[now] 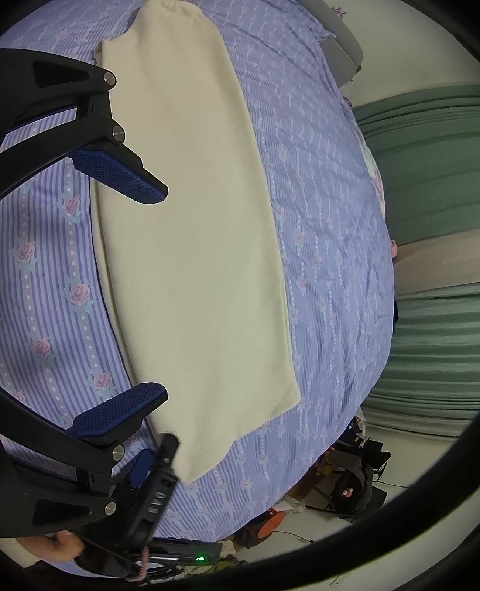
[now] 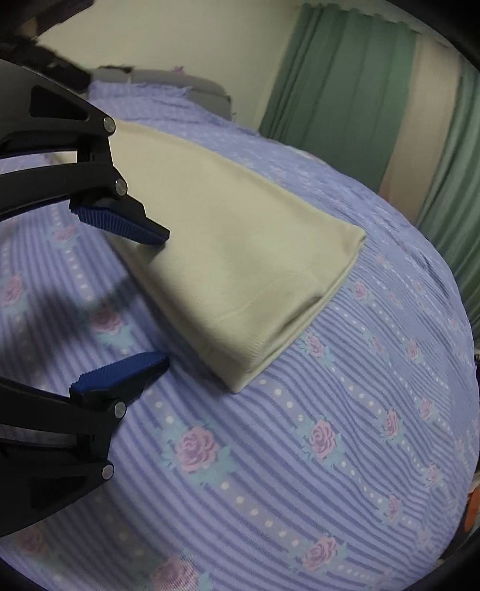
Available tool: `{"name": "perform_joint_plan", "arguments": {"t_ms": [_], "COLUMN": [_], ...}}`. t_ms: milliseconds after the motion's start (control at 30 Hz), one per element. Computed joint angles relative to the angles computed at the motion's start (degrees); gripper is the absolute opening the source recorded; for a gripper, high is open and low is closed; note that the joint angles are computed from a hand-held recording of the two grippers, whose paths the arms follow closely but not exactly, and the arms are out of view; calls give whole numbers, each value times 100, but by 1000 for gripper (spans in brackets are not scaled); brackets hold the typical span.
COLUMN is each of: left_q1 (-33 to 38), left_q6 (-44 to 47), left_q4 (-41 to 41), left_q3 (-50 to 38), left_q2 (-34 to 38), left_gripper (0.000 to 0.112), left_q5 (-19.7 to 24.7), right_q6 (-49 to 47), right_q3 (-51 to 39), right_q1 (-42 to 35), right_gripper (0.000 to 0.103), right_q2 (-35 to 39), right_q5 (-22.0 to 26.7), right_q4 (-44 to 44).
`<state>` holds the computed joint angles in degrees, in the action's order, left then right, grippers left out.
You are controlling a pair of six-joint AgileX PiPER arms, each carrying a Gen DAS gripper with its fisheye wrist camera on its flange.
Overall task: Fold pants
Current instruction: 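Move the open right gripper to the folded end of the pants, then grasp the folded end with the right gripper and lift it over the strip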
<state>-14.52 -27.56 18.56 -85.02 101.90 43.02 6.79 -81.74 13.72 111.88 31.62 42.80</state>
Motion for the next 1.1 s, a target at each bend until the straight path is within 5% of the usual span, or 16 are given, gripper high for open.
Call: {"name": "perform_joint_plan", "arguments": {"t_ms": [300,400,533,800,933,1000,1100], "left_q1": [-67,-99,-99,-242,-231,-187,-55], "left_q6": [-118,-162,-213,-353,-437,-451,-436], "left_q4": [195,240,232,423,409,328,188], "left_q3": [40,62,65,31,-18,-66,-88], "left_q2": [-43,-92,-105,-62,-55,-49,-116], "left_gripper": [99,99,99,99,99,99,99], "left_q5": [3,-18,-56,26,139,198,210], "right_q6": [-745,-187,-88,554,915,1365,1535], "right_q3": [-300,-349,-69,-1070,-1603,-2029,-2273], "right_q1": [-129,-86,37,-17,-101,-68,-68], "right_gripper": [64,62,61,58,47,25,19], "right_q2": [423,229,-234,431,922,1148,1087], "right_q5": [-484,-259,-646,-365,-80,213,460], "right_q4": [766,168,-84,-998,-1017,-1457,-1678]}}
